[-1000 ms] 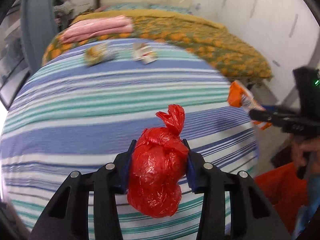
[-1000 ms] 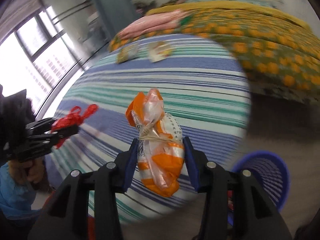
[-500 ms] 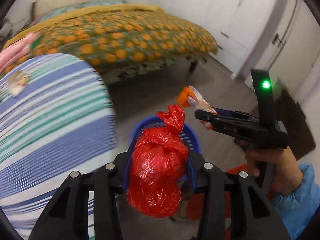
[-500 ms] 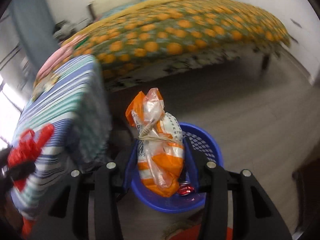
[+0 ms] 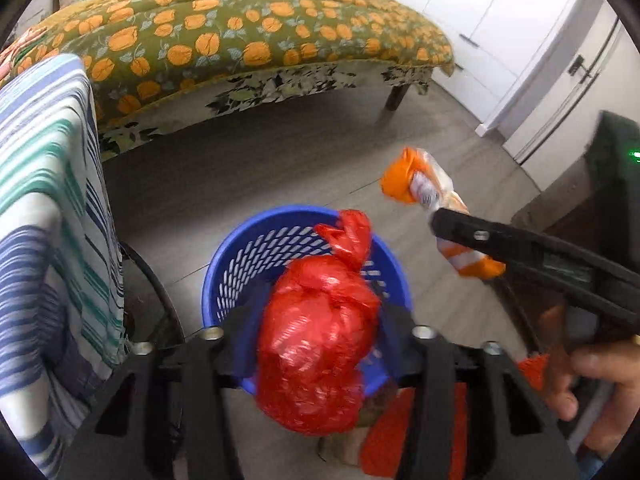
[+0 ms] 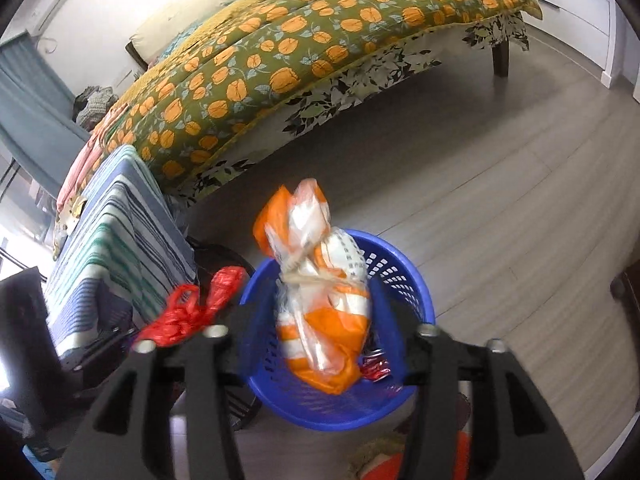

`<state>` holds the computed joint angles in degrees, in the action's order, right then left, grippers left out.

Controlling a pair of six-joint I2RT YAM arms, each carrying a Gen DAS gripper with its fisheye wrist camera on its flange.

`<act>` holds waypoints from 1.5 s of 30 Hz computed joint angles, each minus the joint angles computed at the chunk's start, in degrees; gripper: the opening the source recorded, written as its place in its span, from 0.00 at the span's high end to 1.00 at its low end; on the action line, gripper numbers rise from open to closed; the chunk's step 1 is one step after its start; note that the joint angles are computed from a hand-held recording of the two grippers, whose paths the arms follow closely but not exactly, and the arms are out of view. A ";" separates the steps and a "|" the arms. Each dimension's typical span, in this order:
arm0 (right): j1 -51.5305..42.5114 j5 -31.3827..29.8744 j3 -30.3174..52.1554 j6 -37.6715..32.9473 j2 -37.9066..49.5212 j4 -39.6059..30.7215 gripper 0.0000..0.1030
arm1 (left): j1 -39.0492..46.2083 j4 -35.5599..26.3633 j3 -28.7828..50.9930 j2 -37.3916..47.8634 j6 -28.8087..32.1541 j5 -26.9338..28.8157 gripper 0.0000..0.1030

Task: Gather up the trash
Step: 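Carry the red bag and orange bundle over the wastebasket and open both tools, then move both tools back over the table toward the last two wrappers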

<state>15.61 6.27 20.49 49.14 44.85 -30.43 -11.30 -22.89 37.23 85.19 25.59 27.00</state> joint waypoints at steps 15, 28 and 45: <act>12.69 17.84 5.99 6.10 -0.46 -5.66 0.19 | 19.96 -24.75 4.05 -17.66 17.39 12.16 0.11; 40.12 29.19 32.14 9.36 34.71 -7.58 0.12 | 62.22 -39.34 31.86 10.27 48.38 12.48 0.08; 38.40 15.66 85.39 -10.38 79.15 -16.08 0.04 | 64.48 -29.33 58.61 31.97 34.32 6.01 0.08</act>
<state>54.01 21.93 105.88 38.76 124.00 -46.51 53.18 -52.23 95.84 117.16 59.92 33.01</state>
